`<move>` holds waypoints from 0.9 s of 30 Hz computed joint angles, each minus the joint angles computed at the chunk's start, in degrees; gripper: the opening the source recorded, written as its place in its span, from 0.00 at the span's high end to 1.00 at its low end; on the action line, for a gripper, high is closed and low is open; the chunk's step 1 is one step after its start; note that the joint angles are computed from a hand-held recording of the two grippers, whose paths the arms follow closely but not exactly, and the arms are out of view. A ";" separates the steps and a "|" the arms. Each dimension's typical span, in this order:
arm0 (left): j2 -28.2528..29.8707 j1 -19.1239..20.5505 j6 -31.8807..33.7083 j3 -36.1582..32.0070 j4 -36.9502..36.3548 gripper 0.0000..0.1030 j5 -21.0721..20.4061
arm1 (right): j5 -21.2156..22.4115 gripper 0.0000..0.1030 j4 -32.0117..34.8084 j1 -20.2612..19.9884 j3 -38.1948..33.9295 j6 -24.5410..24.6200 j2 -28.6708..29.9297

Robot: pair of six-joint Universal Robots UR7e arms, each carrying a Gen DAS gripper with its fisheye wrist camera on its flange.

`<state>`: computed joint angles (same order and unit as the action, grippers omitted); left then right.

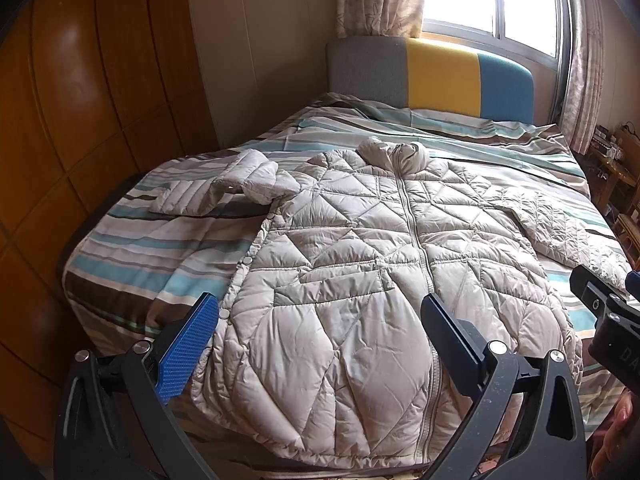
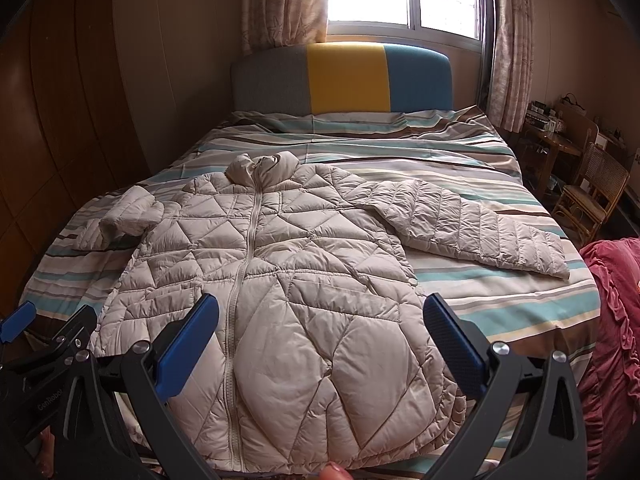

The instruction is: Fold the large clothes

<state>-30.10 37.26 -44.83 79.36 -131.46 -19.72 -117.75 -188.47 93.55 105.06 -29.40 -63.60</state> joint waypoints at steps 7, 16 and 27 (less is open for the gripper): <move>0.01 0.13 0.47 -0.22 -0.31 0.03 -0.46 | 0.12 0.02 0.19 -0.10 -0.01 0.11 -0.01; 0.38 0.85 0.28 -1.13 0.40 0.03 -1.82 | 0.22 0.02 1.29 -0.71 -0.43 0.49 0.04; 2.07 2.89 7.19 -3.15 -4.31 0.03 -5.83 | -0.13 0.02 1.84 -2.59 -3.78 -0.47 2.39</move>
